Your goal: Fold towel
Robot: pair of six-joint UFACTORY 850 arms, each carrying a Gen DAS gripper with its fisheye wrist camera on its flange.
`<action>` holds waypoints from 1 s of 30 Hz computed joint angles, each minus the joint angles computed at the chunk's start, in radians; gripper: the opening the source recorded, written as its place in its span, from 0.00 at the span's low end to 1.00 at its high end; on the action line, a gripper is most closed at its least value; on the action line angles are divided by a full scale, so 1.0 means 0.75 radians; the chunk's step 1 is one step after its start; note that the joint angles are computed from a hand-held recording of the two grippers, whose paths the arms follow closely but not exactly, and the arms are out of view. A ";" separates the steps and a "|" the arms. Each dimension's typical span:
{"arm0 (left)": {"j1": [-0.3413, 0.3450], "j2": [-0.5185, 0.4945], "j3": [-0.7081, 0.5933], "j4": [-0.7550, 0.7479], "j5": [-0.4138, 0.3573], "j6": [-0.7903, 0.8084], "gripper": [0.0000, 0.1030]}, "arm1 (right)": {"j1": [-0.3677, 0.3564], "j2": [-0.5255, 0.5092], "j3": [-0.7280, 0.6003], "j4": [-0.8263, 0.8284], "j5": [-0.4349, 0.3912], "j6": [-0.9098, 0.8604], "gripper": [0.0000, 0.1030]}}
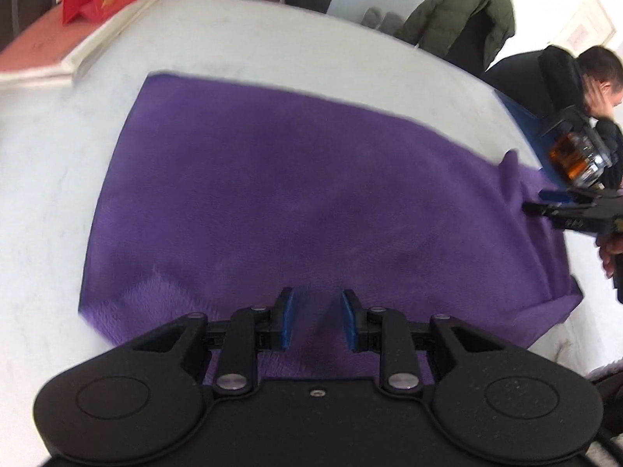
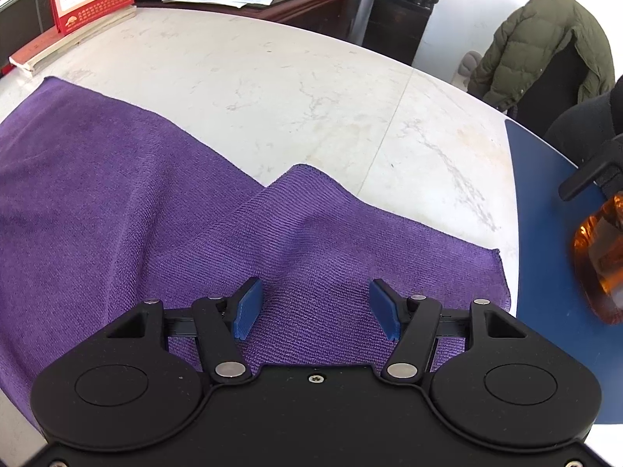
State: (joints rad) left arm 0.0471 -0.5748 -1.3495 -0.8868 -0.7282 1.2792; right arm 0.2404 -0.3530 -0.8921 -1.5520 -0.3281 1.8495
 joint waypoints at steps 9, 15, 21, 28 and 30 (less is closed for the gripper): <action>0.041 0.170 0.190 0.268 0.284 -0.182 0.22 | -0.009 0.004 0.017 -0.061 0.011 0.058 0.59; 0.083 0.262 0.282 0.562 0.360 -0.450 0.25 | -0.028 -0.009 -0.002 -0.052 0.021 0.017 0.60; 0.085 0.292 0.292 0.678 0.434 -0.671 0.25 | -0.023 -0.013 -0.006 -0.044 0.013 0.018 0.60; 0.006 0.227 0.163 0.124 0.366 -0.196 0.25 | 0.015 0.042 0.031 -0.116 -0.048 0.099 0.60; -0.033 0.174 0.111 0.020 0.337 -0.108 0.25 | 0.031 0.070 0.056 -0.188 -0.043 0.189 0.60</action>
